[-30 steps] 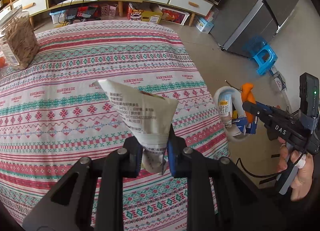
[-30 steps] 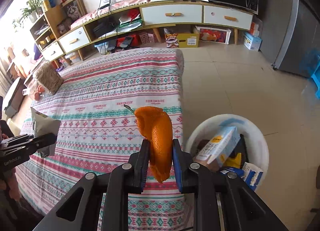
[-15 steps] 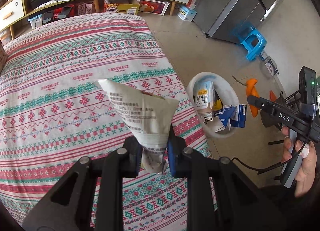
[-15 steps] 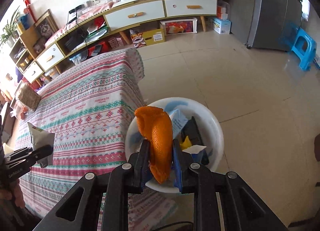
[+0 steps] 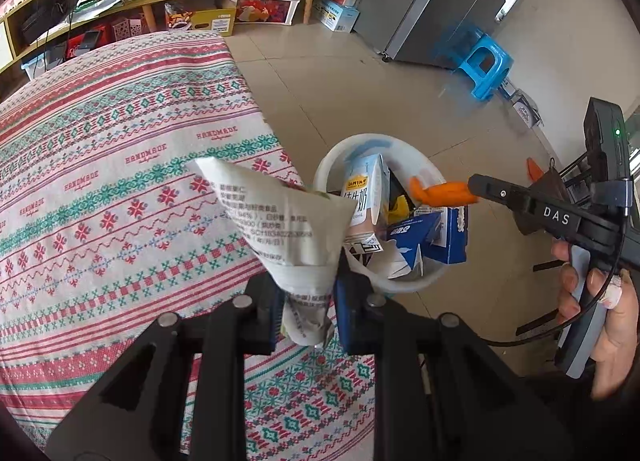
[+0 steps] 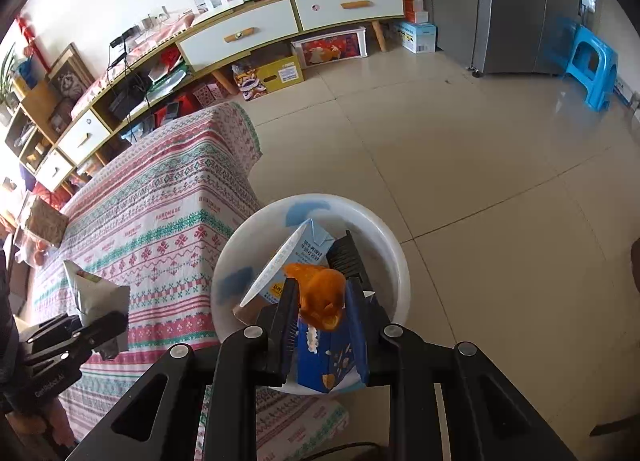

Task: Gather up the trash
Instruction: 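Carry the white wrapper and orange peel over the white bucket, then open both tools to drop the wrapper and orange peel into the bucket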

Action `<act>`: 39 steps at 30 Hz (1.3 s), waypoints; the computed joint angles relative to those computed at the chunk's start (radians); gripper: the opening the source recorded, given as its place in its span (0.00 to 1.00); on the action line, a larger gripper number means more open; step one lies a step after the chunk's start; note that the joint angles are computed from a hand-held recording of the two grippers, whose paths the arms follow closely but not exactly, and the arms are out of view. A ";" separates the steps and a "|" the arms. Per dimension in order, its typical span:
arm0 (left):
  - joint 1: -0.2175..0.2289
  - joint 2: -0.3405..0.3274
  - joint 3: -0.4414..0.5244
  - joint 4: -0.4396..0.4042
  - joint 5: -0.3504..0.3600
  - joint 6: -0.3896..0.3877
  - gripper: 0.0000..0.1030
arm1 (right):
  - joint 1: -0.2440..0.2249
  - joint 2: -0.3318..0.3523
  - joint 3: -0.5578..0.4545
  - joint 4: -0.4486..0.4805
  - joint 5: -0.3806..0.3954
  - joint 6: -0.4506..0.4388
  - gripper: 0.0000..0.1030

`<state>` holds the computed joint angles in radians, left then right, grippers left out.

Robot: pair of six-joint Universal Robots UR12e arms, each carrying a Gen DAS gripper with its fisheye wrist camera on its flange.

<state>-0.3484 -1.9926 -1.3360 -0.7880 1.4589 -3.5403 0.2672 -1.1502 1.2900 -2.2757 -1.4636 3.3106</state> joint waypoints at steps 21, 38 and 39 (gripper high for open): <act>-0.023 -0.123 0.171 -0.091 -0.048 0.050 0.22 | -0.023 -0.054 0.071 -0.006 -0.056 -0.010 0.52; -0.033 -0.153 0.219 -0.117 -0.009 0.048 0.67 | -0.041 -0.098 0.128 -0.050 -0.070 0.024 0.52; -0.033 -0.145 0.209 -0.117 -0.003 0.055 0.68 | -0.041 -0.099 0.131 -0.053 -0.069 0.026 0.52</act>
